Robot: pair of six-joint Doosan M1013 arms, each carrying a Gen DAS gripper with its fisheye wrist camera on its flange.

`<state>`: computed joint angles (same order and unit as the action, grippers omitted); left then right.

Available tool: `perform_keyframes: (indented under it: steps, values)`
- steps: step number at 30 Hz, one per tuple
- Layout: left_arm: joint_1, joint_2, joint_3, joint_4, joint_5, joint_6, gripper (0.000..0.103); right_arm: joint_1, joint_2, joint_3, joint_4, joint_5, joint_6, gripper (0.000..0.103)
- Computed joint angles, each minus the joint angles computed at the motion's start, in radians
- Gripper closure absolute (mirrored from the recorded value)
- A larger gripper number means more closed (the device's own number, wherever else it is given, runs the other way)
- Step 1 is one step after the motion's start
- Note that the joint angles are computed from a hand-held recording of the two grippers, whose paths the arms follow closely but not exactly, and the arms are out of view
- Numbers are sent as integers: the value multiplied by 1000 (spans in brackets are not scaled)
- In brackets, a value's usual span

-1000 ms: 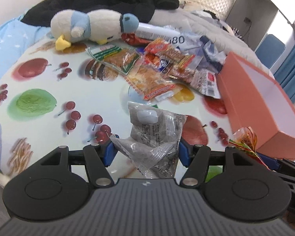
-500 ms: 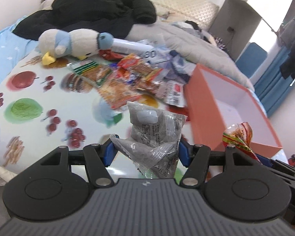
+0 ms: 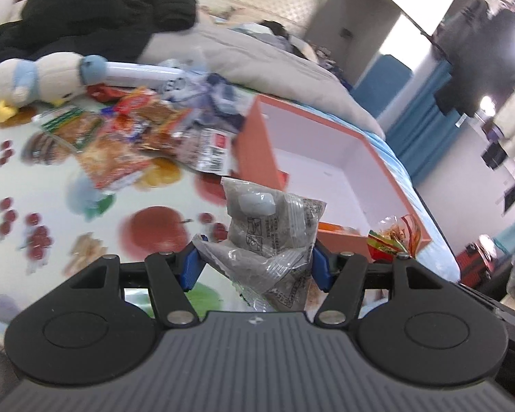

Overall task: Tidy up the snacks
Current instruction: 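Carry both held bags toward the pink box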

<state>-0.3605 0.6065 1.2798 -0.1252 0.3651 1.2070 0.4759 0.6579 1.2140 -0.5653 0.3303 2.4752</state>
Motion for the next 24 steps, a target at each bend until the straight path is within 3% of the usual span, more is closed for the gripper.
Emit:
perform_keyframes:
  steps: [6,11,24]
  values:
    - [-5,56,-92,-148,45,164,36,-20,-4,12,-81,7,105,50]
    - [-2,122,-209,-168,113,201,36,-43,17,-17,-72,24,108,50]
    - [3,346,-626,-119,325,195,36,-98,113,-176,171,53,-138,50]
